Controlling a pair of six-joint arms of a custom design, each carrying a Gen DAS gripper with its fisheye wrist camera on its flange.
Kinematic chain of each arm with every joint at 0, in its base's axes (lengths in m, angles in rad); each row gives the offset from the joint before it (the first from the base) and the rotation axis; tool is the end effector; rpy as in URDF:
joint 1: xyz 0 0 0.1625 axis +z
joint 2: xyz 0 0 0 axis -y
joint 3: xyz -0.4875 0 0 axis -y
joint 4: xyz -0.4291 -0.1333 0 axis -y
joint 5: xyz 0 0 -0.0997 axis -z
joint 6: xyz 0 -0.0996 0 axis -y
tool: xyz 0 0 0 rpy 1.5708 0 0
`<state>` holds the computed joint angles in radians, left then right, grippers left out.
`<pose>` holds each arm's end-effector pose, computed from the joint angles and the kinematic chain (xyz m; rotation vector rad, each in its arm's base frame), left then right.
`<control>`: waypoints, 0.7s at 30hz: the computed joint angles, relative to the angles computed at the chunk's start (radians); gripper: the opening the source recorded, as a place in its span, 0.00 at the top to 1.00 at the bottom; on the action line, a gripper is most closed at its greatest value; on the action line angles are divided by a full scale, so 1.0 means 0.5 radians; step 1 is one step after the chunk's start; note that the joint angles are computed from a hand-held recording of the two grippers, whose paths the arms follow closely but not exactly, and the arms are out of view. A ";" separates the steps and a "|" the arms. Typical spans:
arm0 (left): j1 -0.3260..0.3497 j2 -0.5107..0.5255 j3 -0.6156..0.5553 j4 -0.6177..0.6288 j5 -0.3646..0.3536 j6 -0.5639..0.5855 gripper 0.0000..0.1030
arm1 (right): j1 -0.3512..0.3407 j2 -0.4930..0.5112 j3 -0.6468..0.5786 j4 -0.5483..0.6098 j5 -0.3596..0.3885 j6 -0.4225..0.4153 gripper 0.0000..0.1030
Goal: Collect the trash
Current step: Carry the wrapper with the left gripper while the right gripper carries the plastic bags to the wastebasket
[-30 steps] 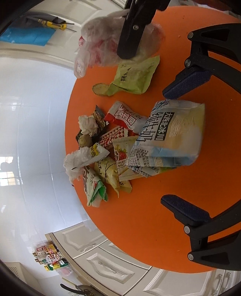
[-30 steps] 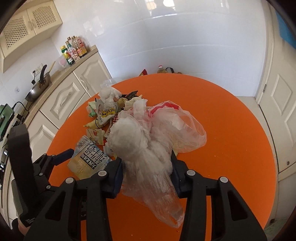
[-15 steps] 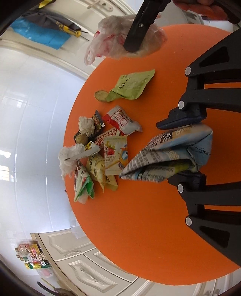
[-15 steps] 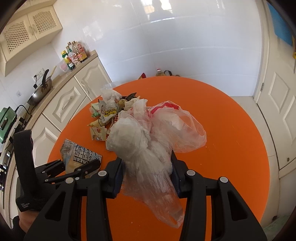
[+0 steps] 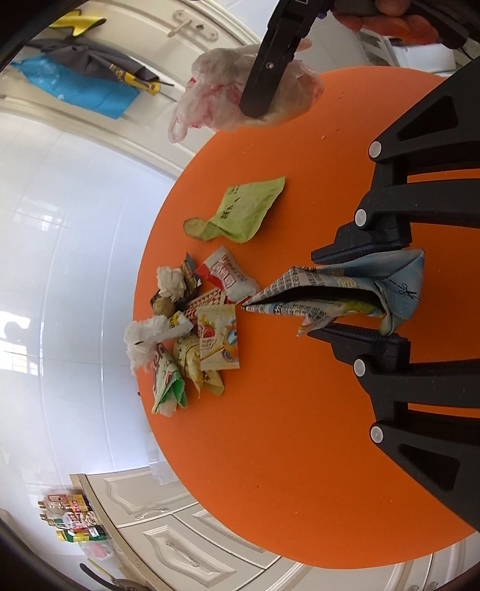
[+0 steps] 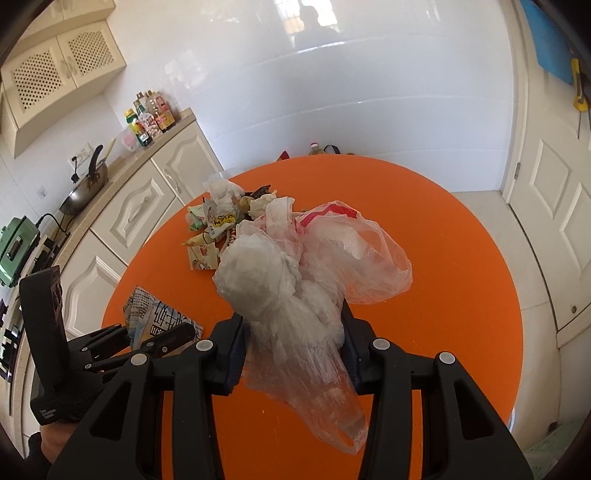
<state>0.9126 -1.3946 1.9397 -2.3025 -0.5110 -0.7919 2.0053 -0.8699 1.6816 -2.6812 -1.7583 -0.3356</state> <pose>-0.1680 -0.5772 0.3906 -0.2739 2.2410 -1.0336 0.4130 -0.6173 0.1596 1.0642 -2.7364 0.4549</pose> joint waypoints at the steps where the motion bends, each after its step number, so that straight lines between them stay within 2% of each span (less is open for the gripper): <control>1: -0.005 0.000 0.014 -0.037 -0.010 0.019 0.74 | -0.002 -0.011 0.012 -0.007 0.001 0.003 0.58; 4: -0.023 0.013 0.032 -0.092 -0.018 0.061 0.74 | -0.007 -0.031 0.029 -0.015 -0.001 0.011 0.58; 6: -0.090 -0.088 0.119 0.003 -0.002 -0.017 0.74 | -0.010 -0.046 0.045 -0.027 -0.002 0.020 0.58; 13: -0.185 -0.090 0.126 0.043 0.052 -0.019 0.75 | -0.021 -0.114 0.092 -0.082 0.019 0.015 0.58; 17: -0.230 -0.089 0.122 -0.053 0.079 0.109 0.75 | -0.032 -0.173 0.125 -0.125 0.030 0.012 0.58; 21: -0.280 -0.034 0.088 -0.306 0.098 0.370 0.75 | -0.045 -0.253 0.161 -0.191 0.041 0.017 0.58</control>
